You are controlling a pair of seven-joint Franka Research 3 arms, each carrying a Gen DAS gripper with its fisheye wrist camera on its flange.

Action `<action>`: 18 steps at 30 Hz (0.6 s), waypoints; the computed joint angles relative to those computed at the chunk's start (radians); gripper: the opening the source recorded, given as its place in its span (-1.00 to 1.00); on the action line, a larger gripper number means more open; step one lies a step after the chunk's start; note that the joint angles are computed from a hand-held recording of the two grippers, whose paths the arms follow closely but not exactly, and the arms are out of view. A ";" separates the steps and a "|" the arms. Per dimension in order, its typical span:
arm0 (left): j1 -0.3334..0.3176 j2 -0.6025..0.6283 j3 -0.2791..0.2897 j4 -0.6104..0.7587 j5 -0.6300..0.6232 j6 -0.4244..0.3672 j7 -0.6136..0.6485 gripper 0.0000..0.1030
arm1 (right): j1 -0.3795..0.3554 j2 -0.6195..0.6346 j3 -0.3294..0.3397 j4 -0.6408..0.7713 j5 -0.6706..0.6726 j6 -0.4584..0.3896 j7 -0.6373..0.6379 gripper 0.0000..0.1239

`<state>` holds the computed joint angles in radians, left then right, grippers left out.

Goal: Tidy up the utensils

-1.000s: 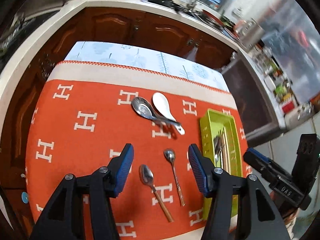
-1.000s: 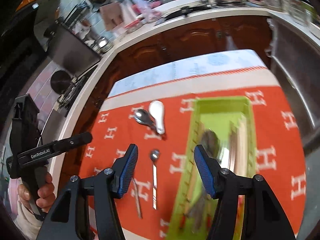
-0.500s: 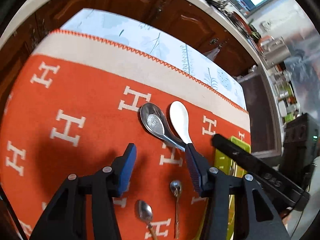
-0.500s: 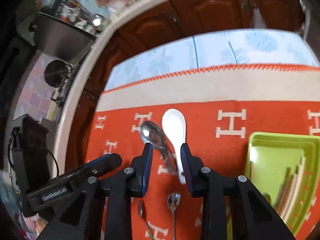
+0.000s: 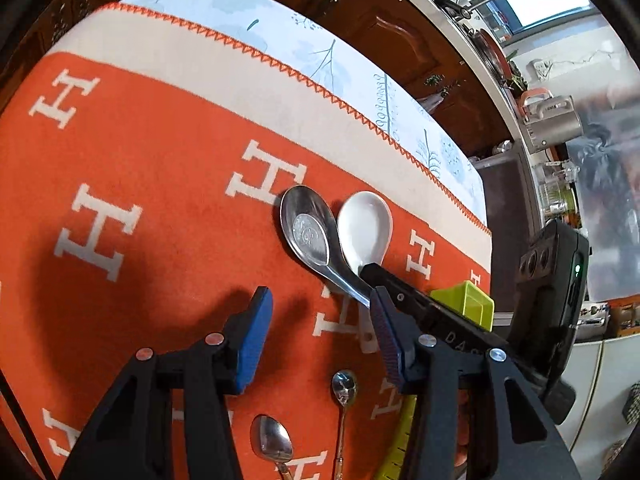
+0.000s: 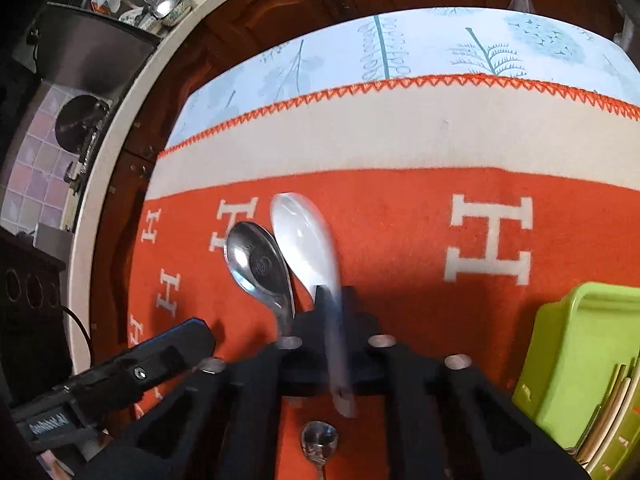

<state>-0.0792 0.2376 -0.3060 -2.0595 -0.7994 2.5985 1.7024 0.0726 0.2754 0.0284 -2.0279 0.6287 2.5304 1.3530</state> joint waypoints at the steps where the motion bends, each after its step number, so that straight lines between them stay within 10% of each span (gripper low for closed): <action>1: 0.003 0.002 -0.003 0.001 -0.012 -0.001 0.007 -0.07 | -0.001 -0.007 0.003 -0.012 0.011 0.012 -0.007 -0.95; 18: -0.007 0.085 -0.048 0.076 -0.174 -0.011 0.022 -0.08 | -0.040 -0.314 -0.063 -0.287 0.376 0.113 -0.191 -0.95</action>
<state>-0.0865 0.3224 -0.3537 -1.9832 -0.9738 2.5878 1.7244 0.0330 -0.0386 -0.0349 -2.3144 1.0052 2.6429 1.1625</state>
